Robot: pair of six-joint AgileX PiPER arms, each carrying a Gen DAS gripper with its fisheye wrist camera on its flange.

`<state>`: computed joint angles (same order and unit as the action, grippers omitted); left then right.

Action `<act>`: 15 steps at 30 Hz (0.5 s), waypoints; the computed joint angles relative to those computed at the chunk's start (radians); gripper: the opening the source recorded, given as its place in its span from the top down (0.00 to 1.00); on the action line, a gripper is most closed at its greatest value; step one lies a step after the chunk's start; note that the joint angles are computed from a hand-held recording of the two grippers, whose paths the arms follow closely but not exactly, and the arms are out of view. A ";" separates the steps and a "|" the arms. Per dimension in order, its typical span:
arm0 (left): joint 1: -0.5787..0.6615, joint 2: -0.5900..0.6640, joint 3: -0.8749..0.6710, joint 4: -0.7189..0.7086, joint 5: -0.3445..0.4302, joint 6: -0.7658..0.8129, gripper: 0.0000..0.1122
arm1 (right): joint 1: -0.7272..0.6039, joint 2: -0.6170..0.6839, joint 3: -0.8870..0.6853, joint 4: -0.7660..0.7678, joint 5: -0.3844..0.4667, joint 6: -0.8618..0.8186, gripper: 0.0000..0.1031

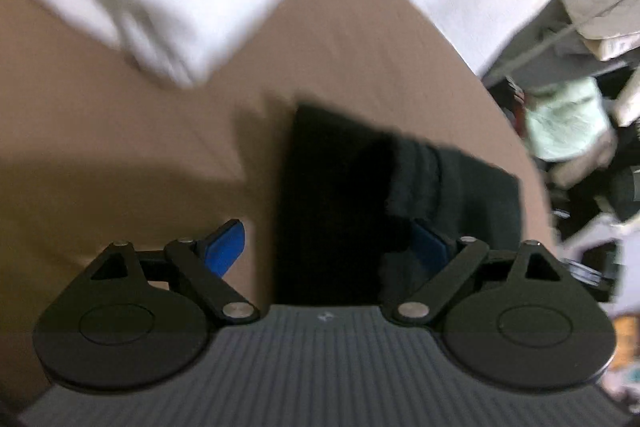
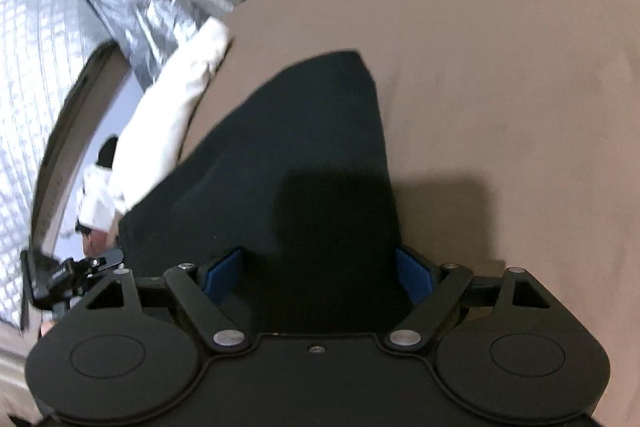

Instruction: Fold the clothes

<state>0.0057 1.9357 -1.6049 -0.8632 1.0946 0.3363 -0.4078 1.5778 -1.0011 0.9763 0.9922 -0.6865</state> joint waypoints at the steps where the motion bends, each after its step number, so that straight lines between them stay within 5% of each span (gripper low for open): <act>1: -0.010 0.040 -0.024 -0.003 0.021 -0.015 0.08 | 0.017 0.015 -0.009 -0.009 -0.007 0.000 0.13; 4: -0.030 0.088 -0.057 -0.036 -0.007 -0.036 0.10 | 0.052 0.110 -0.072 0.046 -0.005 -0.035 0.12; 5: -0.033 0.099 -0.073 -0.059 -0.001 -0.030 0.33 | 0.075 0.118 -0.088 0.055 -0.025 -0.044 0.13; 7: -0.043 0.094 -0.069 -0.080 -0.014 -0.024 0.42 | 0.122 0.131 -0.129 0.050 -0.062 -0.047 0.53; 9: -0.051 0.035 -0.015 -0.085 -0.056 0.032 0.54 | 0.164 0.062 -0.134 -0.016 -0.095 -0.030 0.70; 12: -0.053 -0.063 0.071 -0.179 -0.118 0.155 0.60 | 0.172 -0.028 -0.141 -0.013 -0.103 -0.028 0.76; 15: -0.115 -0.035 -0.076 -0.045 -0.137 -0.003 0.59 | 0.227 -0.052 -0.250 -0.139 -0.138 0.059 0.77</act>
